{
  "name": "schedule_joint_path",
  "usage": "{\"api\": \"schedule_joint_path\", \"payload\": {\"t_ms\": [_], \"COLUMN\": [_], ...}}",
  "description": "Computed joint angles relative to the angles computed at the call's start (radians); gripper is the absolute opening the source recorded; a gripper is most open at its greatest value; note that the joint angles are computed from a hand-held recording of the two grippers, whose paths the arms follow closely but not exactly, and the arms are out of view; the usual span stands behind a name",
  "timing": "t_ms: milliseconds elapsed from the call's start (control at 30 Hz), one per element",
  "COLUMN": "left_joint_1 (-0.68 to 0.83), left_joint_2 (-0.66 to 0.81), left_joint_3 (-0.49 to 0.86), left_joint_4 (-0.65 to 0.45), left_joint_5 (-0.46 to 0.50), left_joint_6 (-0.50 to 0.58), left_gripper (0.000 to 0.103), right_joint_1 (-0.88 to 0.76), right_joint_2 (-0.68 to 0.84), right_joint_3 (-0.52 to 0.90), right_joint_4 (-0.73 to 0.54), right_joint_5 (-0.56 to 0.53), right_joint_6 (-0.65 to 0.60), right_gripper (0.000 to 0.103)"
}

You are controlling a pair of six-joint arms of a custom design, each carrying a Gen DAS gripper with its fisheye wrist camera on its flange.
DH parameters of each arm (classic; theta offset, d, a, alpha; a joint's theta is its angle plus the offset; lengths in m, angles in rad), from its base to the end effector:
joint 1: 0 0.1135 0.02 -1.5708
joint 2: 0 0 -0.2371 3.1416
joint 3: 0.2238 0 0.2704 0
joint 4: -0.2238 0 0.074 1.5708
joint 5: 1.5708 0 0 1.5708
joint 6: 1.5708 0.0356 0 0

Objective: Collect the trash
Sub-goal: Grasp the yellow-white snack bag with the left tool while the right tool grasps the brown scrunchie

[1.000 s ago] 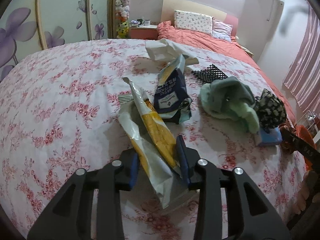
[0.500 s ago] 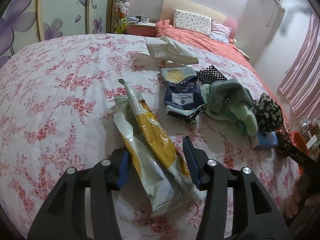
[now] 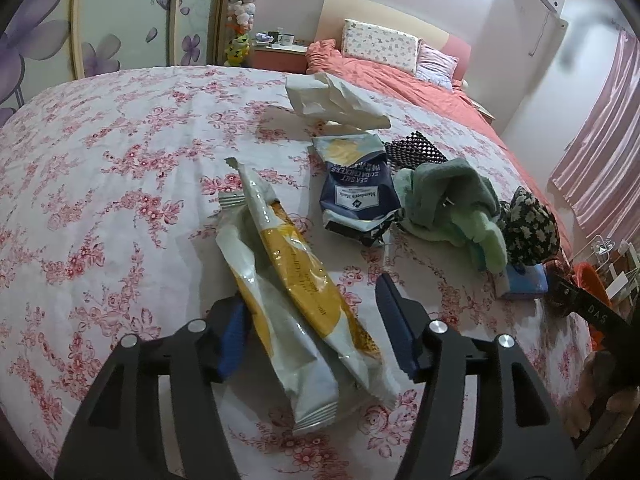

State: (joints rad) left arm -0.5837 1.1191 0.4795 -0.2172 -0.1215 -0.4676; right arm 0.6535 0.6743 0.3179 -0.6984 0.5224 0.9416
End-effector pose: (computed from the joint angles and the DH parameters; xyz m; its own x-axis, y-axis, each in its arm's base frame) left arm 0.1989 -0.1262 0.1350 -0.7797 -0.0213 -0.6259 0.1450 0.9661 -0.2134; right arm 0.1335 0.0799 0.1346 -0.6744 0.3661 -0.6413 0.3633 0.9205 0.1435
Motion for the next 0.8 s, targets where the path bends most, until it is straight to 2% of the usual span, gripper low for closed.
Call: {"api": "schedule_joint_path", "payload": {"t_ms": [300, 467, 567, 633, 700, 733, 800], "left_joint_1": [0.0, -0.09, -0.108, -0.097, -0.078, -0.066, -0.055], "left_joint_2": [-0.001, 0.027, 0.022, 0.012, -0.005, -0.017, -0.049], "left_joint_3": [0.0, 0.037, 0.038, 0.033, 0.026, 0.021, 0.014], "left_joint_4": [-0.002, -0.092, -0.112, -0.11, -0.108, -0.11, -0.118], "left_joint_5": [-0.003, -0.15, -0.18, -0.17, -0.141, -0.121, -0.11], "left_joint_6": [-0.001, -0.015, -0.031, -0.036, -0.033, -0.029, -0.02], "left_gripper": [0.06, 0.053, 0.046, 0.042, 0.037, 0.029, 0.025], "right_joint_1": [-0.008, 0.01, 0.017, 0.012, 0.005, 0.008, 0.017], "right_joint_2": [-0.013, 0.016, 0.014, -0.03, -0.083, -0.098, -0.129], "right_joint_3": [-0.006, 0.011, 0.014, -0.002, -0.021, -0.024, -0.031], "right_joint_4": [0.005, -0.015, -0.031, -0.043, -0.058, -0.067, -0.089], "right_joint_5": [-0.008, 0.014, 0.034, 0.034, 0.027, 0.029, 0.036], "right_joint_6": [-0.007, 0.01, 0.031, 0.037, 0.021, 0.016, 0.015], "right_gripper": [0.078, 0.076, 0.064, 0.053, 0.046, 0.045, 0.043]}}
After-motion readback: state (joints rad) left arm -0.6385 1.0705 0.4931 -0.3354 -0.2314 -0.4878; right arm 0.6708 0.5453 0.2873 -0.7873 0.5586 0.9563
